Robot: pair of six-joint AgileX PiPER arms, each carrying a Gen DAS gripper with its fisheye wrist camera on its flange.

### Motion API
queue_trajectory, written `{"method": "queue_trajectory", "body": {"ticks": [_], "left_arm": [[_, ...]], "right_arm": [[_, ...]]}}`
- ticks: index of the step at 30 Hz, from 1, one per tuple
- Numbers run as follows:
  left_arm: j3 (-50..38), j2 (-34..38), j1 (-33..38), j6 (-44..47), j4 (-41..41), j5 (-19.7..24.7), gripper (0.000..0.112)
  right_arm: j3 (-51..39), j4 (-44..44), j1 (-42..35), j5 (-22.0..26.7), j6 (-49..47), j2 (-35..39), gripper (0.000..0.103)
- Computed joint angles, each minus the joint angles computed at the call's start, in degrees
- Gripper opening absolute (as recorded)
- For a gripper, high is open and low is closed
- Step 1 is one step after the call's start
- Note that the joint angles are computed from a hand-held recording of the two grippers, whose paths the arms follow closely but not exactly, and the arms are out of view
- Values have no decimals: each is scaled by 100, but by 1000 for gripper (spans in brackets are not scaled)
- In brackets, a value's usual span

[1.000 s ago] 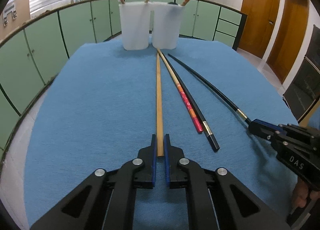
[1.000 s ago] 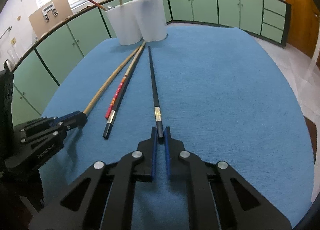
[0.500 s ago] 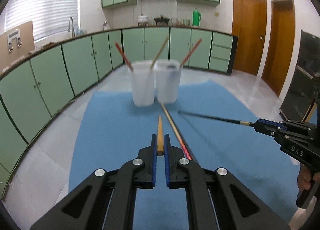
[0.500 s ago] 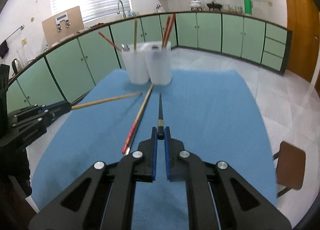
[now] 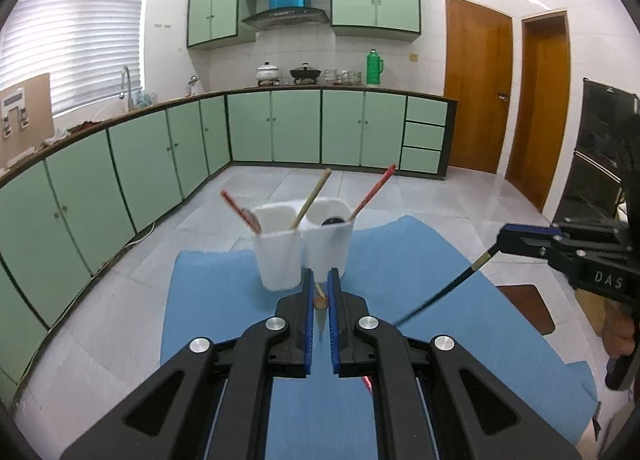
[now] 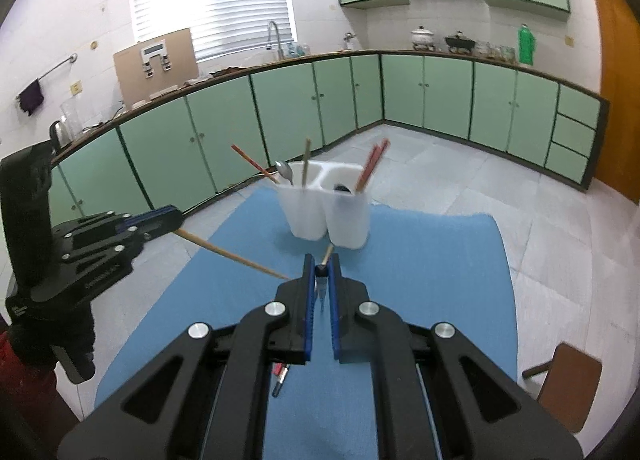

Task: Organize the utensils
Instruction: 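Lift both held chopsticks and carry them over the caddy, then lower both chopsticks into the caddy and open both grippers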

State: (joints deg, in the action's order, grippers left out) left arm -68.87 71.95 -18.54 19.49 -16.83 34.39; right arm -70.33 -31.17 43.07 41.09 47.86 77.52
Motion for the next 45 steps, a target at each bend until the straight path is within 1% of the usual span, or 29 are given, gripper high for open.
{"method": "queue_trajectory", "body": {"ticks": [4, 7, 11, 15, 18, 23, 27, 30, 32, 36, 39, 40, 42, 43, 45], "left_arm": [[-479, 312, 70, 274, -278, 295, 6], [-755, 486, 107, 382, -408, 491, 6], [-1047, 611, 167, 519, -532, 668, 6], [-1271, 656, 193, 559, -561, 757, 6], [-1596, 748, 259, 593, -613, 844, 6], [-2229, 958, 339, 538, -637, 851, 6], [-3057, 1270, 358, 407, -549, 880, 6], [-3779, 1630, 279, 183, -281, 870, 6], [-4297, 1931, 250, 45, -179, 902, 6], [-5081, 2506, 157, -176, -20, 793, 6], [-5256, 2781, 12, -389, 350, 482, 6], [-5354, 2934, -18, -487, 432, 446, 6], [-5382, 3121, -61, -630, 570, 328, 6], [-5279, 3181, -65, -641, 545, 185, 6], [-5212, 3305, -60, -721, 576, 21, 6]], "right_arm": [[-733, 532, -188, 346, -950, 307, 6], [-1238, 804, -234, 629, -1451, 547, 6], [-1774, 1000, -358, 844, -1824, 754, 6], [-2178, 1161, -487, 919, -2015, 862, 6], [-2443, 1132, -571, 893, -2039, 902, 6], [-3091, 1285, -875, 738, -2166, 1089, 6], [-3616, 1086, -1079, 474, -2011, 1305, 6], [-3923, 883, -1196, 250, -1929, 1510, 6], [-4171, 644, -1215, 215, -1841, 1719, 6], [-4383, 336, -1323, -1, -1700, 2064, 6], [-4378, 65, -1393, -225, -1477, 2280, 6], [-4343, -69, -1409, -311, -1356, 2346, 6], [-4183, -469, -1436, -553, -970, 2465, 6], [-4082, -733, -1445, -678, -708, 2519, 6], [-4009, -1131, -1442, -788, -319, 2648, 6]]}}
